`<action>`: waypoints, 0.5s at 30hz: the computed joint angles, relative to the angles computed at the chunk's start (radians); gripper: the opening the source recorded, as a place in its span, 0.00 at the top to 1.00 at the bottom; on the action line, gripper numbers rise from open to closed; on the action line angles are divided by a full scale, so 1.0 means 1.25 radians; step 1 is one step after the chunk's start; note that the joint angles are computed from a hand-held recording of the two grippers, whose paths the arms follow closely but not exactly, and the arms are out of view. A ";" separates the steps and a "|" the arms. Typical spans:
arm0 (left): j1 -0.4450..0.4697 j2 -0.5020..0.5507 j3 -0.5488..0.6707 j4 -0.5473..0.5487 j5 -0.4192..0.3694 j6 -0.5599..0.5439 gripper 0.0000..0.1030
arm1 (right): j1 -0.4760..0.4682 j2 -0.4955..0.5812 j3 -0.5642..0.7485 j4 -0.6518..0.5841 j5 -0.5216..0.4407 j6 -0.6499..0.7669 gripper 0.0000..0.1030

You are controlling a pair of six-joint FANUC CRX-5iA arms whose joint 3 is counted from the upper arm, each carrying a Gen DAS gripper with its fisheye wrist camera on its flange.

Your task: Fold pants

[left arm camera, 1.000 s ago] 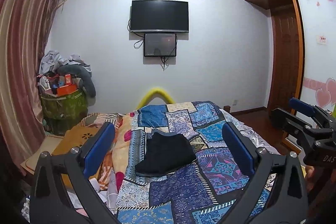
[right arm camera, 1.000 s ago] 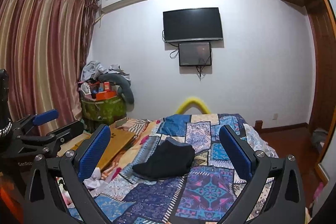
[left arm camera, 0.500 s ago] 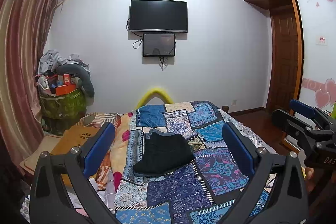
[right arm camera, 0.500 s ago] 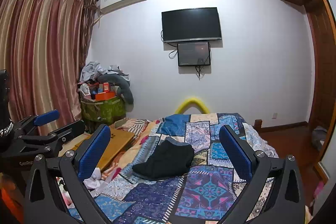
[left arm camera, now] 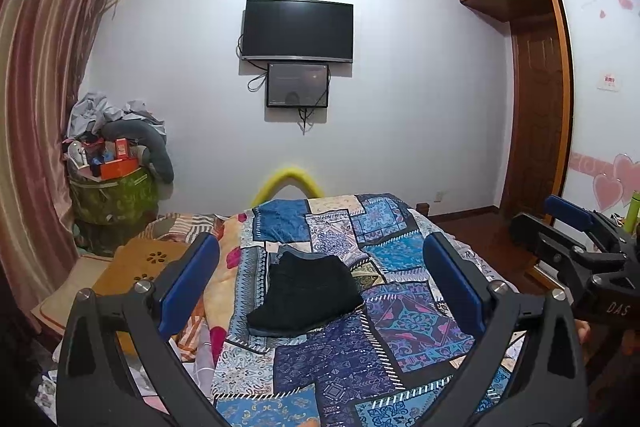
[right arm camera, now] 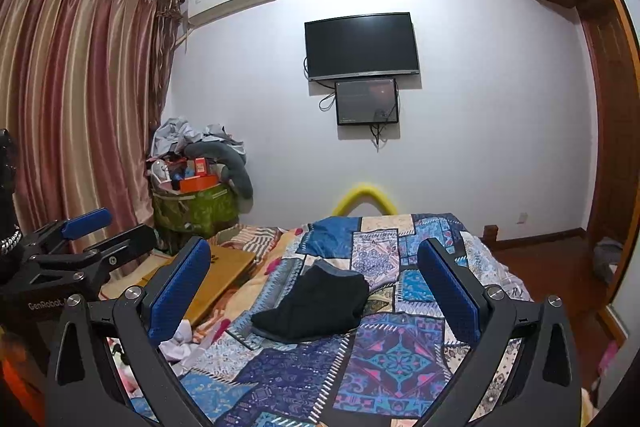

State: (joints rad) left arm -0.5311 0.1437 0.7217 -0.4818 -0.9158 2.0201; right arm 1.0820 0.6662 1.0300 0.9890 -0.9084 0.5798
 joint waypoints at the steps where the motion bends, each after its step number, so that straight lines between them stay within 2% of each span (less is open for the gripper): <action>1: -0.001 0.000 0.000 0.001 -0.001 -0.001 0.00 | 0.000 0.001 0.001 0.000 0.000 0.000 0.00; 15: -0.013 0.001 0.000 -0.002 0.001 -0.009 0.00 | -0.001 -0.006 -0.015 0.003 0.007 -0.007 0.00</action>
